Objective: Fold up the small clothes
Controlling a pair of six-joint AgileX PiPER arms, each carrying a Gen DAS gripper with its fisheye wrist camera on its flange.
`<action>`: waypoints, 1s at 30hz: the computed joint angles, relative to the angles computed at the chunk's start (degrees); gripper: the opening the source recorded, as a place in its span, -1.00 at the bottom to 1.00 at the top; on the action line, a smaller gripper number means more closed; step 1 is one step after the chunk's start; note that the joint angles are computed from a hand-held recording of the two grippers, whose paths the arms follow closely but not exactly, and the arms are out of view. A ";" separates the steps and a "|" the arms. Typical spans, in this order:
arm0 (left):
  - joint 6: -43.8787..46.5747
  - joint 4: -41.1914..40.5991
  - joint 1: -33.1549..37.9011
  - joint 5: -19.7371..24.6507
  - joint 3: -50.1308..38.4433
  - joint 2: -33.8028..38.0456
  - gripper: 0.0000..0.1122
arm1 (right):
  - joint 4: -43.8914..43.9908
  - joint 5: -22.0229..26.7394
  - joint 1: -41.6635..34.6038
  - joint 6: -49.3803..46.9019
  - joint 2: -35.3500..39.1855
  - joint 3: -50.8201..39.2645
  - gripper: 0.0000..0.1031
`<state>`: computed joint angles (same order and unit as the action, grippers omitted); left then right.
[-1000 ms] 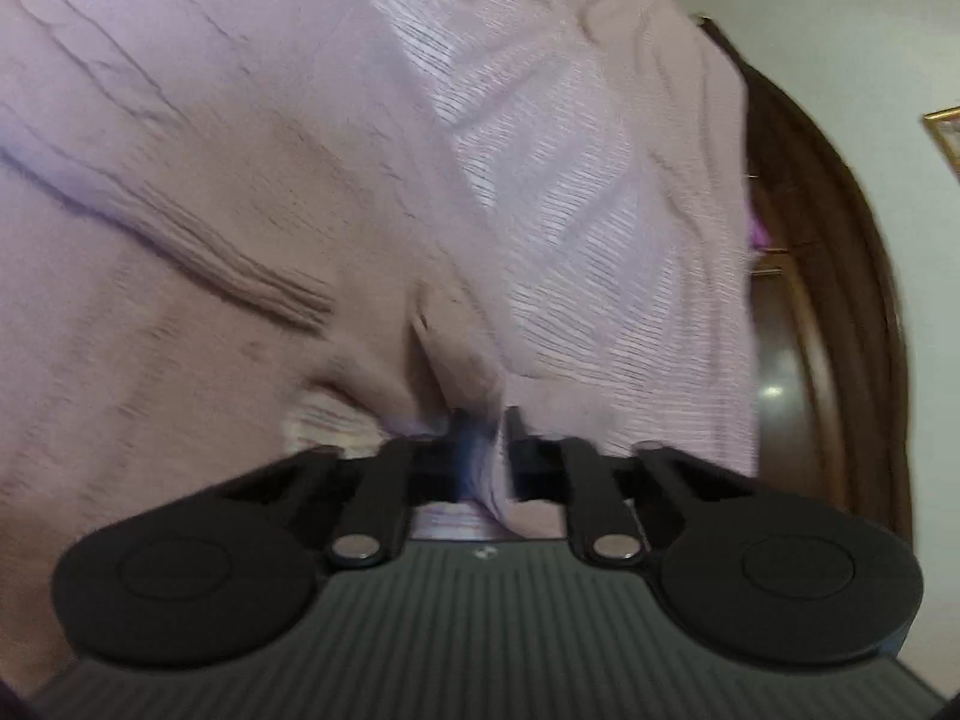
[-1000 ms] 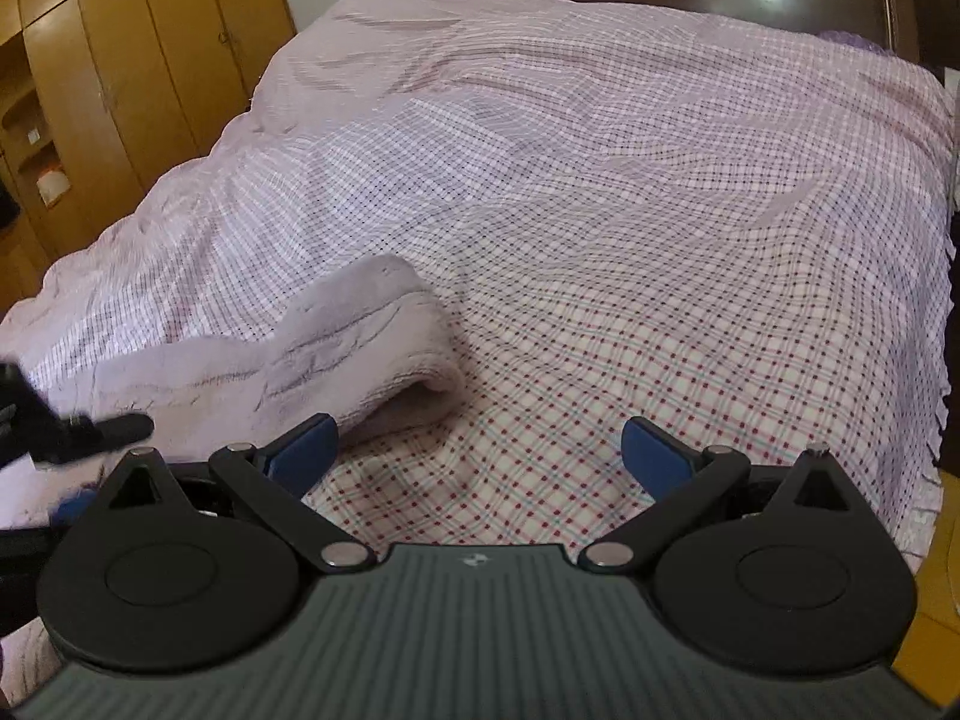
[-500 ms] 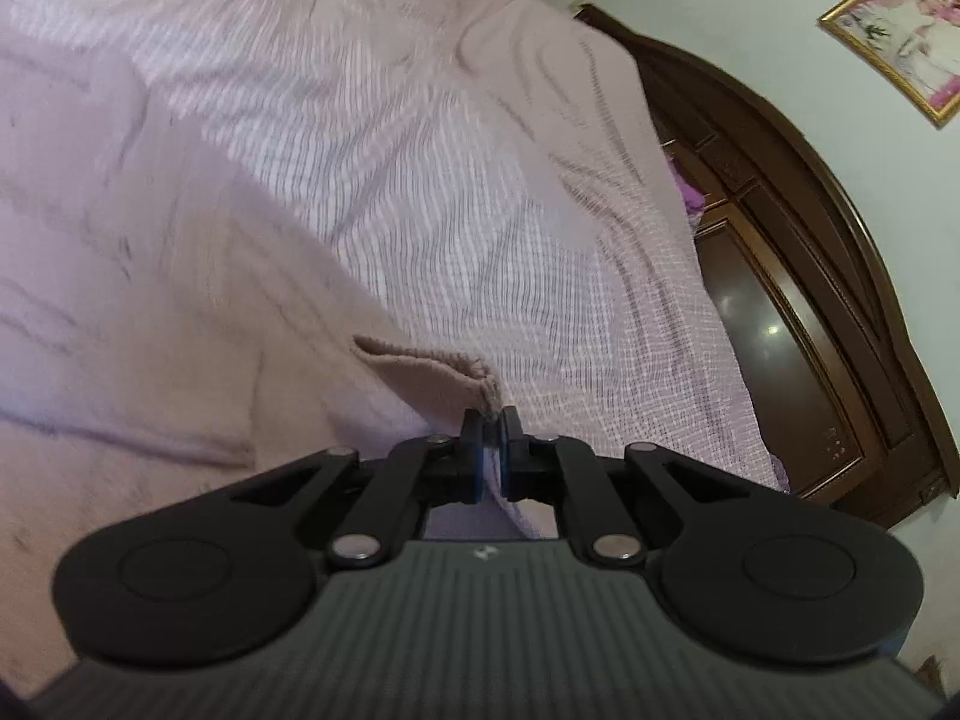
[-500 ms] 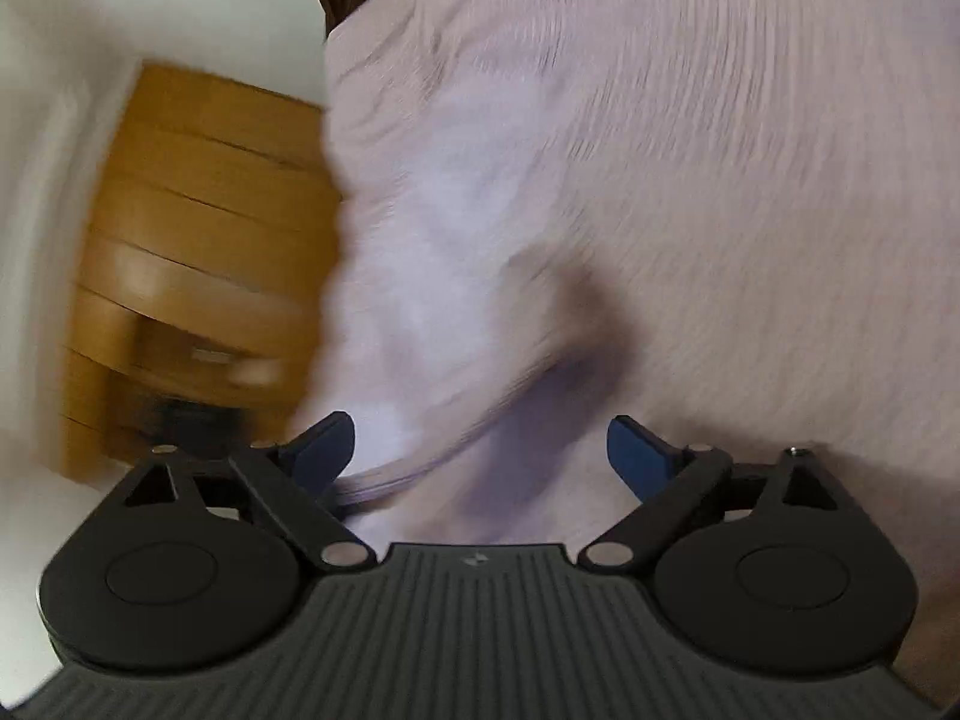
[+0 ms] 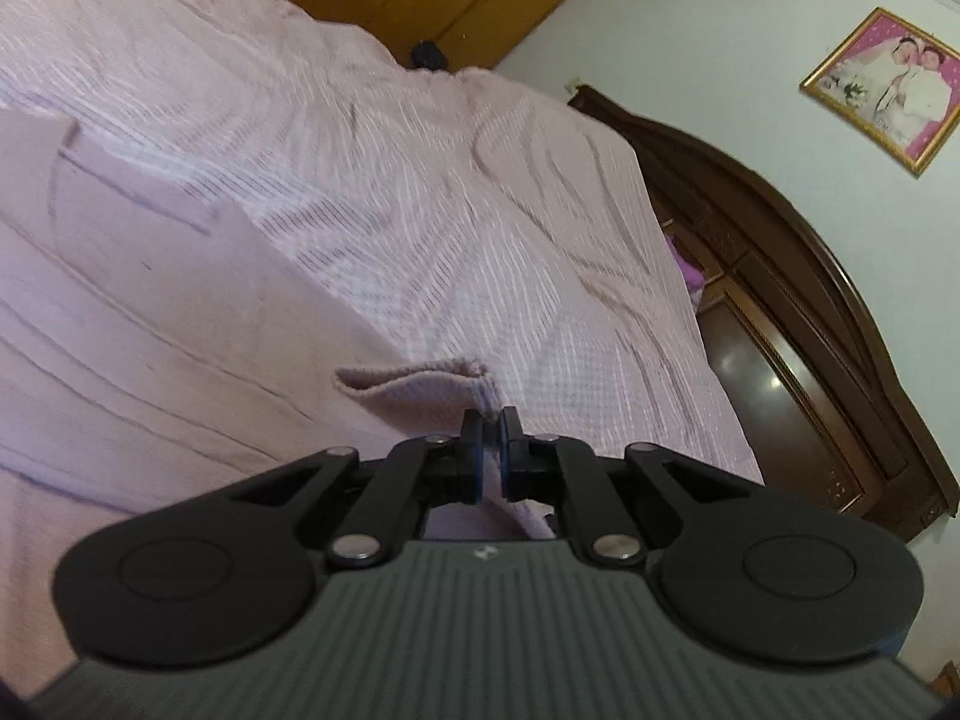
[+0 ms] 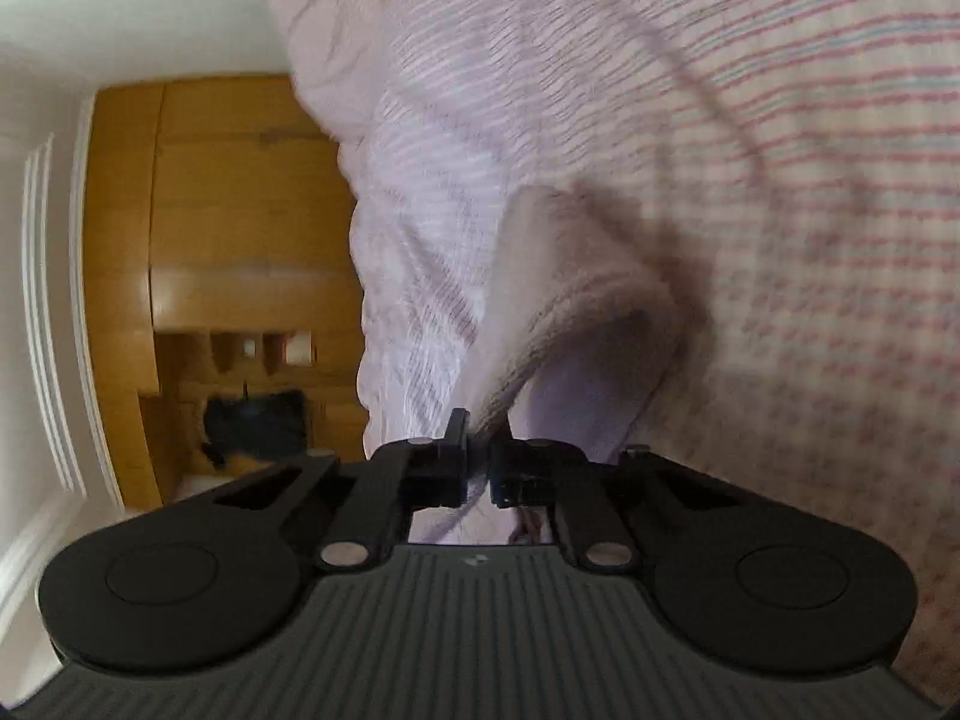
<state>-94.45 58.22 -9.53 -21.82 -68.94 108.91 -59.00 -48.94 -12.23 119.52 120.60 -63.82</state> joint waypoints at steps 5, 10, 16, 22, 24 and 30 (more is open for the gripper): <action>11.58 -3.64 6.88 -6.06 4.95 -2.79 -0.88 | 3.59 -0.40 5.43 -5.40 -1.15 0.35 -0.89; 26.53 -8.44 13.20 -9.89 10.61 -5.77 -0.87 | 6.43 1.76 13.57 -11.88 -1.24 -0.22 -0.89; 29.95 -7.88 21.66 -13.57 13.45 -5.57 -0.90 | 6.40 6.54 20.51 -11.22 2.28 -5.57 -0.89; 26.97 -6.10 30.56 -18.81 16.11 -3.46 -0.90 | 9.69 11.63 25.29 -11.65 5.21 -10.61 -0.89; 23.22 -3.46 32.70 -18.39 16.19 -2.38 -0.90 | 10.58 12.91 26.48 -12.07 5.57 -11.78 -0.89; 2.75 9.40 43.34 -40.76 17.78 6.70 0.32 | 9.81 23.29 28.90 -8.68 5.39 -14.63 -0.87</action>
